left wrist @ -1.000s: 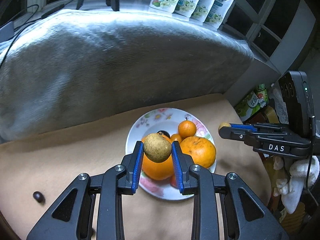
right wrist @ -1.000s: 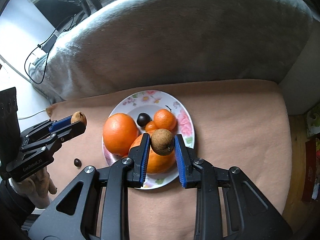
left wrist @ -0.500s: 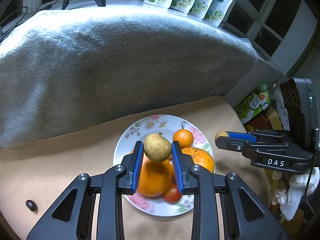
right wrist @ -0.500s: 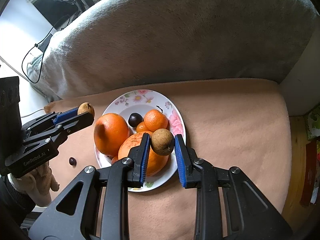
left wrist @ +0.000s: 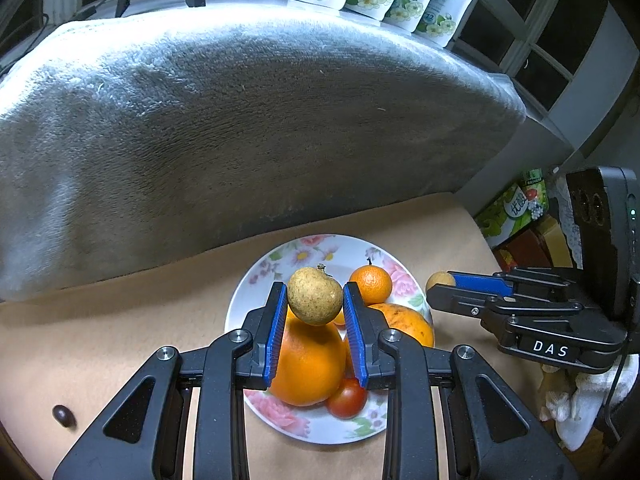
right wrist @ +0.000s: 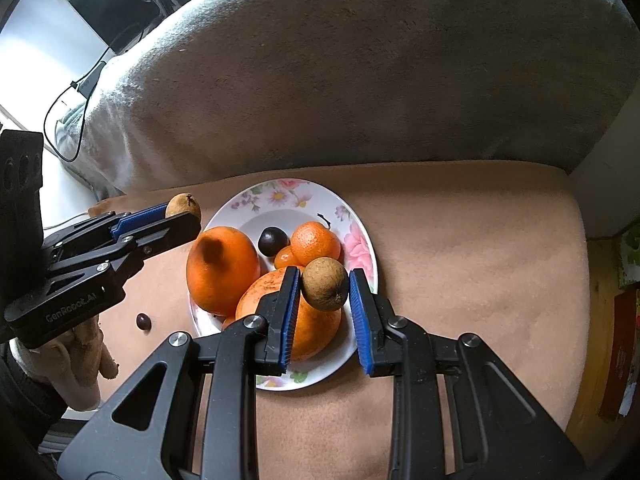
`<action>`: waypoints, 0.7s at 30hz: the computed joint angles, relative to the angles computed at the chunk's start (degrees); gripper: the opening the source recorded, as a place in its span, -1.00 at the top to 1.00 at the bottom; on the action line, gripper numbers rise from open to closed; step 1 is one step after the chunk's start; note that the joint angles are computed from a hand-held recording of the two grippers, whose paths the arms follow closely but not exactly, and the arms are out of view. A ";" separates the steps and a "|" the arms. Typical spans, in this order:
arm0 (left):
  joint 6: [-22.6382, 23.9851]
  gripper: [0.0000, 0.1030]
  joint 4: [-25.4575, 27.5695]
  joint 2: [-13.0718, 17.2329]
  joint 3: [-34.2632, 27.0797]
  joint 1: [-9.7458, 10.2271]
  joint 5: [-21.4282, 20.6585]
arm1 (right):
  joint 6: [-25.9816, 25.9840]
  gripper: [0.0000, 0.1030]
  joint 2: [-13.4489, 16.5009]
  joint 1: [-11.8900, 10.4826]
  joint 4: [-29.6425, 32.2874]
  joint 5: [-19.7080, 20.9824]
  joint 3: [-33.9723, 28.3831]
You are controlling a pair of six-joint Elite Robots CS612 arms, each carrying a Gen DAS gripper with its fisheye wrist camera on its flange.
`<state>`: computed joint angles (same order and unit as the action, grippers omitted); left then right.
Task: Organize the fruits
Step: 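Lower the brown fruits onto the plate and open both grippers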
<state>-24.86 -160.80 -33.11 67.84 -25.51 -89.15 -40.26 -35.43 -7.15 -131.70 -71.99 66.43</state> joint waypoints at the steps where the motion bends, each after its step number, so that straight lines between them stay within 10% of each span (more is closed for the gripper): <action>1: -0.11 0.47 -0.09 0.03 -0.01 -0.01 0.03 | -0.06 0.49 -0.05 -0.01 -0.15 0.12 0.09; 14: -0.31 0.35 -0.26 0.02 -0.01 0.14 -0.10 | -1.35 0.47 -0.24 0.23 0.12 0.22 0.22; 21: -0.54 0.06 -0.63 -0.20 0.30 0.14 0.06 | -1.86 -0.08 -0.78 0.20 -1.59 0.40 1.17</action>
<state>-25.40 -161.43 -33.31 68.14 -25.37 -89.08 -42.11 -36.21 -6.95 -133.29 -71.60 67.59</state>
